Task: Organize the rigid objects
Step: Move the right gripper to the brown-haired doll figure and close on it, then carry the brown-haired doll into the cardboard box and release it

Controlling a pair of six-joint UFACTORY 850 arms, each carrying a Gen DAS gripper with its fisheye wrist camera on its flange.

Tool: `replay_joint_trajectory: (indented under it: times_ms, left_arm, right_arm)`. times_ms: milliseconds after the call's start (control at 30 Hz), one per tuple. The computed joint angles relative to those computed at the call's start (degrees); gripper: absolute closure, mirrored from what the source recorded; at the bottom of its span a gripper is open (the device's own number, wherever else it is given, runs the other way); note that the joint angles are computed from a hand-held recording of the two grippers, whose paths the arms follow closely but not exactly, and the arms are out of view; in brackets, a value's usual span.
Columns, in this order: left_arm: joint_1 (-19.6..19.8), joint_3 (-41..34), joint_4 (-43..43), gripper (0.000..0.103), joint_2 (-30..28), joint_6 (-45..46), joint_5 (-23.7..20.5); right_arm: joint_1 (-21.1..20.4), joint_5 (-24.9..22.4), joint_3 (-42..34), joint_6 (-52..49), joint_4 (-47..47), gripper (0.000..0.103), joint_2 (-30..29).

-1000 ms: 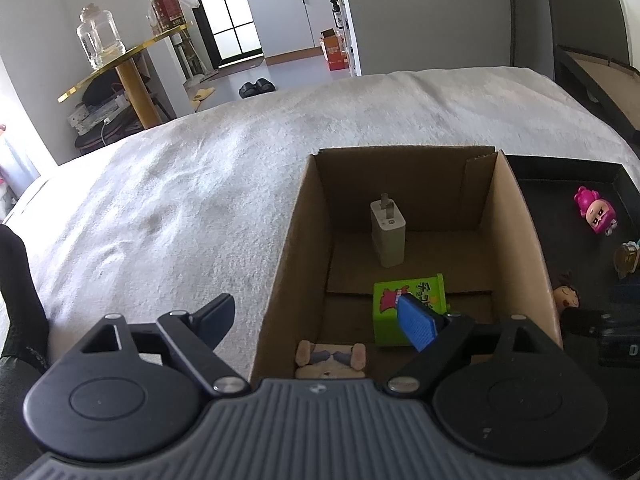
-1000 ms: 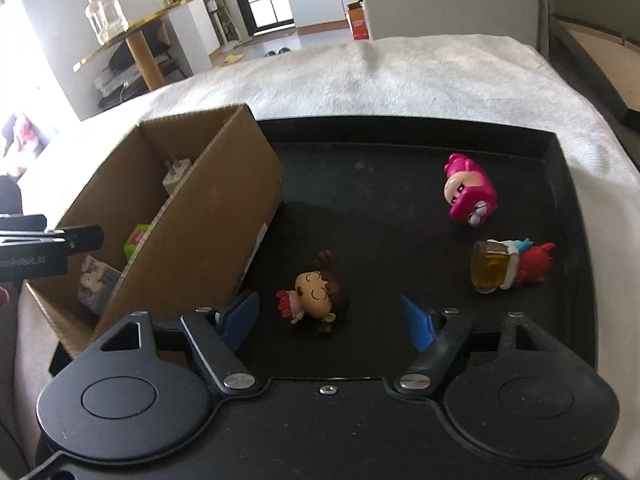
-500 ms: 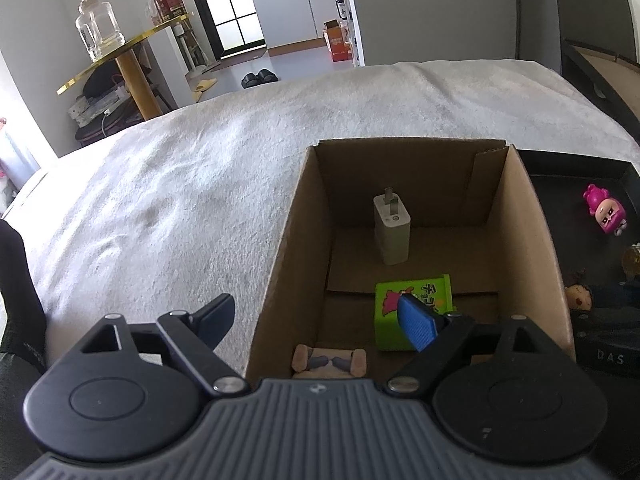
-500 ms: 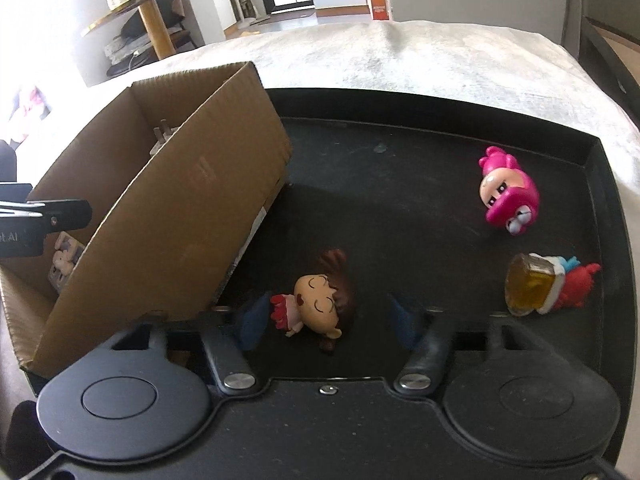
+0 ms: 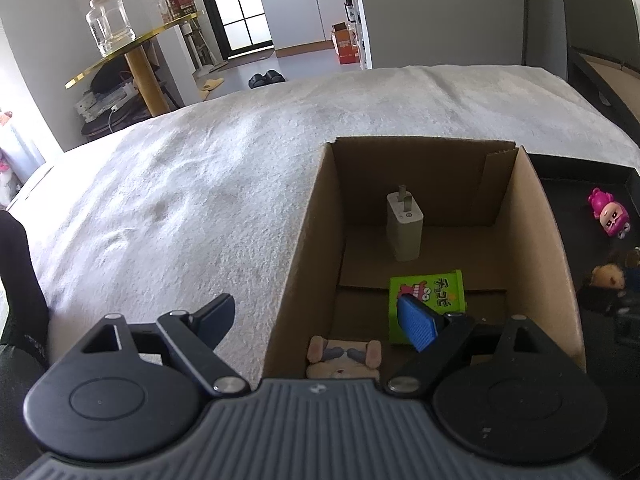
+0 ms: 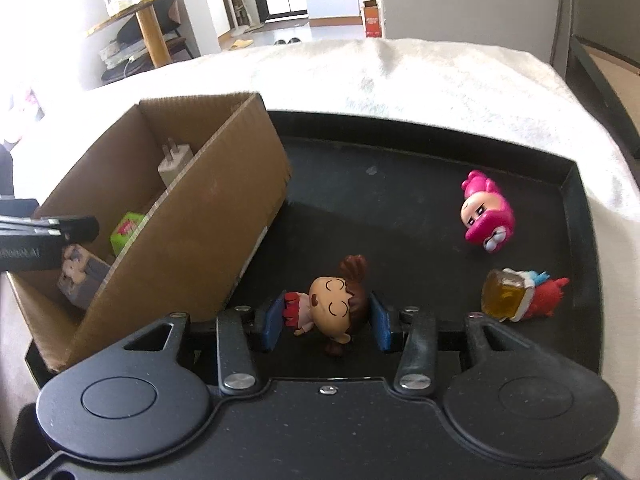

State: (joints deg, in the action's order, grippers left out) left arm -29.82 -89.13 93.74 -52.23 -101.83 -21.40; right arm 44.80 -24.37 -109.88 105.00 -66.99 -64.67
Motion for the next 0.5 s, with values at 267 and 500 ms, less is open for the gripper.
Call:
replay_joint_trajectory:
  times_ms: [267, 500]
  left_arm:
    - [0.5, 1.4, 4.1, 0.016, 0.8, -5.6, -0.3]
    - [0.7, 2.9, 10.5, 0.016, 1.8, -12.1, 0.3]
  right_arm:
    - [0.9, -3.2, 1.0, 6.4, -7.9, 0.059, 1.8]
    - [1.5, -6.5, -4.1, 2.5, -6.4, 0.059, 0.1]
